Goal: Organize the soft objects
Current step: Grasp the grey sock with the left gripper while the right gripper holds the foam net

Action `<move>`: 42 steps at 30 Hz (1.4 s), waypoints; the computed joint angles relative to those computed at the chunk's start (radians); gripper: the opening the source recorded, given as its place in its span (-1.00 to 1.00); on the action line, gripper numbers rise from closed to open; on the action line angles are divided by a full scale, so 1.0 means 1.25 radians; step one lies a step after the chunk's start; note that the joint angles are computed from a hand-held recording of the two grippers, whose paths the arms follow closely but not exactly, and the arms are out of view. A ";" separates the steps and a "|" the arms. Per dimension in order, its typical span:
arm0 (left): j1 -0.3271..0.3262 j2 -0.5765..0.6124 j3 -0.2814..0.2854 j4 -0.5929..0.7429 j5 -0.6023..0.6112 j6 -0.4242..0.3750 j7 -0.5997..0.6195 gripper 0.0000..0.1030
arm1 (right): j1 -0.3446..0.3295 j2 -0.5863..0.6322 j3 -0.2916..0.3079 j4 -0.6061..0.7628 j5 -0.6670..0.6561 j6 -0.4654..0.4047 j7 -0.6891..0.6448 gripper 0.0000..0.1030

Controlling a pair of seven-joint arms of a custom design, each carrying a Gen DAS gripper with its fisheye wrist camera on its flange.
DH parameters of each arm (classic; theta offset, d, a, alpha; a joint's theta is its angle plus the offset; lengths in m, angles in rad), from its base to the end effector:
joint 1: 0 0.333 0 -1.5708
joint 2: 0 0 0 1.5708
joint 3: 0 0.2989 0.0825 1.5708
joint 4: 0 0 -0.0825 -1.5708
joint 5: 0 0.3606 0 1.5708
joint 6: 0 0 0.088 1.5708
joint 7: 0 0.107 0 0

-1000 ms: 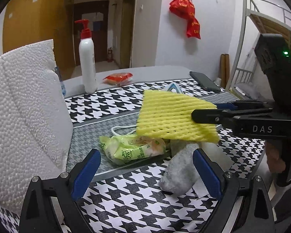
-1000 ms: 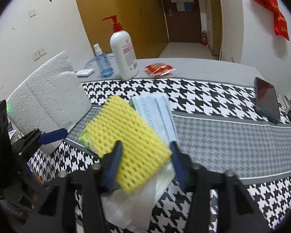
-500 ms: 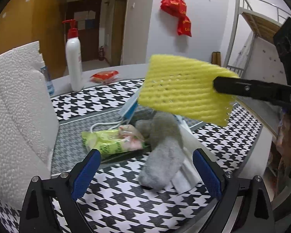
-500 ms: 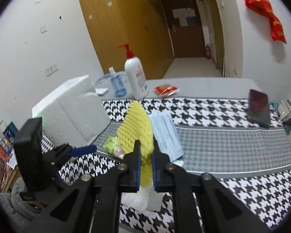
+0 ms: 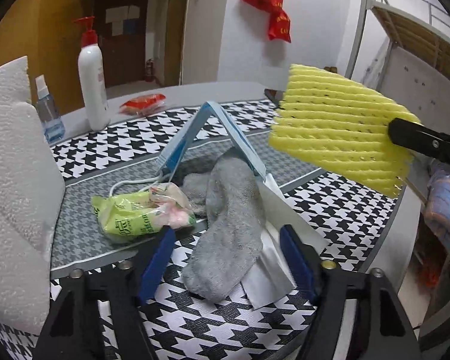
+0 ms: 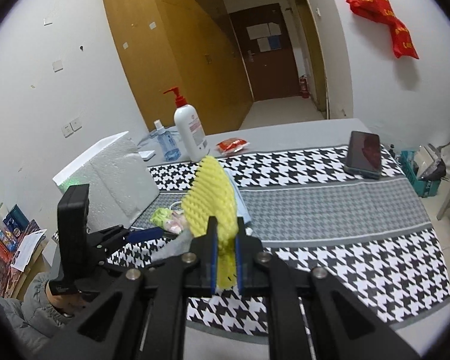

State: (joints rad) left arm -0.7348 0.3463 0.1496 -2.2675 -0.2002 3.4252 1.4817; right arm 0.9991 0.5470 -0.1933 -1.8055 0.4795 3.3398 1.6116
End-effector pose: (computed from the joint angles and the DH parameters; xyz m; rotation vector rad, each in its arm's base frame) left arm 0.4844 -0.2981 0.3084 -1.5285 2.0953 -0.9992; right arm 0.4842 0.4640 0.3662 -1.7631 1.2650 -0.3362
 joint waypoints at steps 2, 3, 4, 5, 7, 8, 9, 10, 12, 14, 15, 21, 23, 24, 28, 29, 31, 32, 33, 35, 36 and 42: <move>-0.044 0.008 0.040 0.015 -0.021 -0.023 0.013 0.15 | -0.014 -0.009 0.019 -0.017 0.003 0.016 -0.001 -0.77; -0.061 0.011 0.057 0.021 -0.023 -0.036 0.012 0.10 | -0.019 -0.011 0.027 -0.023 0.007 0.021 -0.004 -0.77; -0.083 0.017 0.079 0.033 -0.022 -0.056 0.008 -0.01 | -0.025 -0.014 0.036 -0.030 0.010 0.026 -0.007 -0.77; -0.097 0.023 0.096 0.042 -0.018 -0.069 -0.001 -0.11 | -0.028 -0.015 0.041 -0.034 0.016 0.030 -0.011 -0.77; -0.113 0.034 0.119 0.063 -0.005 -0.101 -0.022 -0.20 | -0.025 -0.018 0.041 -0.042 0.031 0.035 -0.018 -0.77; -0.105 0.038 0.113 0.069 0.007 -0.106 -0.029 -0.32 | -0.012 -0.018 0.030 -0.048 0.044 0.041 -0.022 -0.77; -0.095 0.040 0.105 0.072 0.020 -0.108 -0.035 -0.38 | -0.009 -0.019 0.029 -0.052 0.053 0.046 -0.027 -0.77; -0.091 0.041 0.102 0.076 0.032 -0.110 -0.041 -0.48 | -0.016 -0.022 0.039 -0.060 0.060 0.056 -0.032 -0.77; -0.098 0.043 0.112 0.078 0.053 -0.103 -0.056 -0.55 | -0.026 -0.026 0.055 -0.068 0.075 0.064 -0.046 -0.77; -0.055 0.038 0.071 0.082 0.081 -0.096 -0.070 -0.73 | -0.009 -0.026 0.041 -0.070 0.105 0.061 -0.058 -0.76; -0.041 0.033 0.058 0.079 0.093 -0.096 -0.078 -0.74 | -0.012 -0.026 0.045 -0.072 0.113 0.063 -0.063 -0.76; -0.070 -0.010 0.091 0.047 0.143 -0.049 -0.105 -0.79 | -0.003 -0.043 0.050 -0.100 0.179 0.095 -0.103 -0.77; -0.104 -0.028 0.121 0.033 0.124 -0.034 -0.087 -0.79 | -0.006 -0.050 0.060 -0.106 0.200 0.108 -0.121 -0.77; -0.109 -0.038 0.123 0.025 0.111 -0.023 -0.076 -0.79 | -0.004 -0.053 0.062 -0.108 0.212 0.114 -0.133 -0.77; -0.147 -0.079 0.147 -0.008 0.049 0.012 -0.015 -0.79 | -0.025 -0.066 0.099 -0.119 0.237 0.139 -0.169 -0.76; -0.153 -0.089 0.148 -0.013 0.034 0.016 0.003 -0.79 | -0.028 -0.068 0.106 -0.120 0.247 0.144 -0.179 -0.76; -0.166 -0.100 0.151 -0.019 -0.004 0.030 0.040 -0.79 | -0.039 -0.072 0.125 -0.121 0.260 0.155 -0.197 -0.77; -0.175 -0.109 0.153 -0.026 -0.024 0.040 0.063 -0.79 | -0.047 -0.074 0.137 -0.123 0.264 0.162 -0.205 -0.76; -0.186 -0.113 0.157 -0.029 -0.051 0.051 0.087 -0.78 | -0.054 -0.076 0.148 -0.124 0.270 0.169 -0.213 -0.76; -0.225 -0.123 0.176 -0.034 -0.124 0.069 0.152 -0.79 | -0.069 -0.077 0.168 -0.123 0.282 0.178 -0.230 -0.76; -0.240 -0.124 0.183 -0.032 -0.159 0.074 0.183 -0.79 | -0.073 -0.079 0.175 -0.123 0.292 0.181 -0.241 -0.76; -0.248 -0.150 0.156 -0.046 -0.265 0.117 0.286 -0.78 | -0.109 -0.084 0.229 -0.126 0.299 0.215 -0.270 -0.76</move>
